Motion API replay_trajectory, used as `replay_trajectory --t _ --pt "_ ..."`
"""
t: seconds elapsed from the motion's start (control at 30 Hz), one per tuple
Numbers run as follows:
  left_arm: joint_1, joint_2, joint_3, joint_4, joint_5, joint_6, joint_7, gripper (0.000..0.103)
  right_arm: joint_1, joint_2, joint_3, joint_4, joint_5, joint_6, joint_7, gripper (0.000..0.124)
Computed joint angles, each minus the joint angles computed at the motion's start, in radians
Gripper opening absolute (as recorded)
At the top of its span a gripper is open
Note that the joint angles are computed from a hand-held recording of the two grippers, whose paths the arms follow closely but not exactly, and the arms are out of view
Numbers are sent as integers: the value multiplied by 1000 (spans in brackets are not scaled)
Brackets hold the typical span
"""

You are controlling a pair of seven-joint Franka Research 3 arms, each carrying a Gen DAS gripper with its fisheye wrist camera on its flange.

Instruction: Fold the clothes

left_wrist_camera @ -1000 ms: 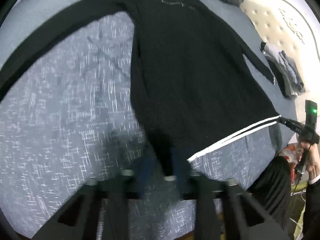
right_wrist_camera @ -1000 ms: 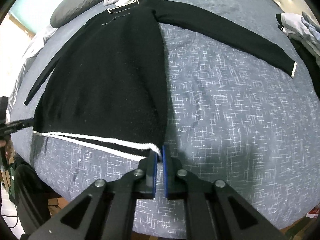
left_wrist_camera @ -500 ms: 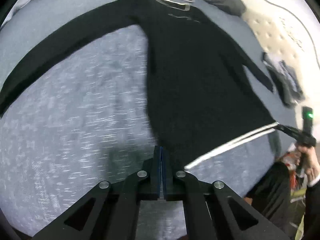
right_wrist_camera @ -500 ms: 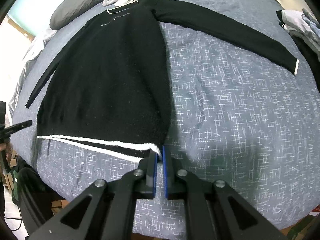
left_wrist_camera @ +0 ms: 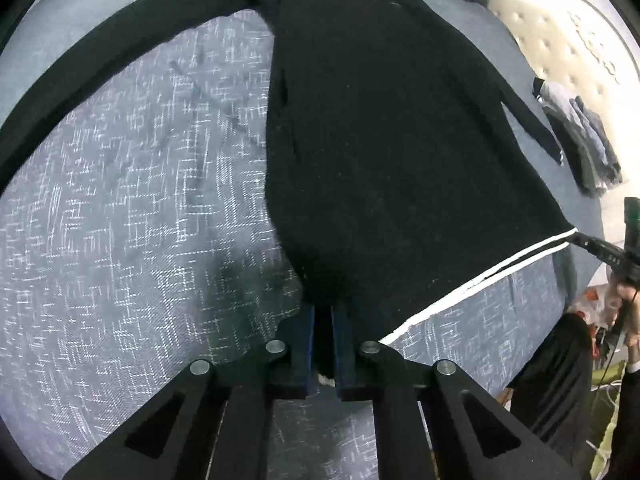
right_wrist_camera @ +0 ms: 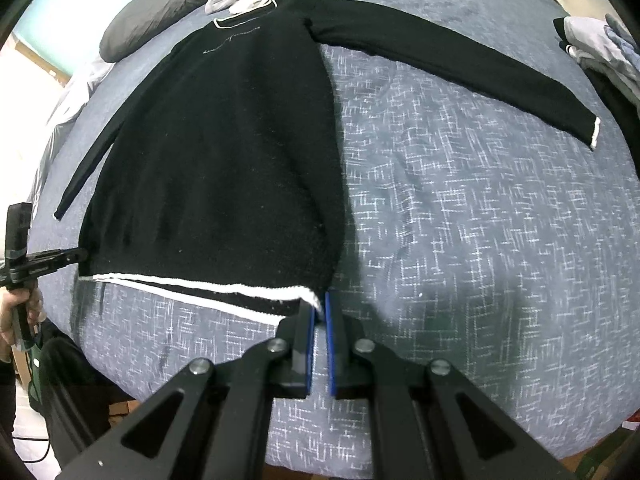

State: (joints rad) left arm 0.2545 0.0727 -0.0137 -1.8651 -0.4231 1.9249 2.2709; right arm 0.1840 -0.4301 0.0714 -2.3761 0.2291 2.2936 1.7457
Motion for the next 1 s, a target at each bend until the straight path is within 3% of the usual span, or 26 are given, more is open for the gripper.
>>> replay_trajectory --t 0.23,0.37,0.6,0.7,0.83,1.0 --pt "43 14 22 45 -87 -75 36 6 -1 1 -4 -2 3 -1 -9 4" --pt "57 47 21 63 -76 -94 -11 6 -1 10 -3 8 0 -12 -11 4" --pt "54 31 3 44 -59 -69 -51 10 14 30 -4 33 10 -35 -32 5" --pt "44 2 4 25 -56 -28 -44 14 16 31 -6 36 15 -40 -40 5" --pt "32 8 7 43 -70 15 -59 41 19 33 -6 43 19 -52 -55 5" --pt "51 94 -4 136 -69 -42 -81 41 26 17 -13 48 49 -57 -67 6"
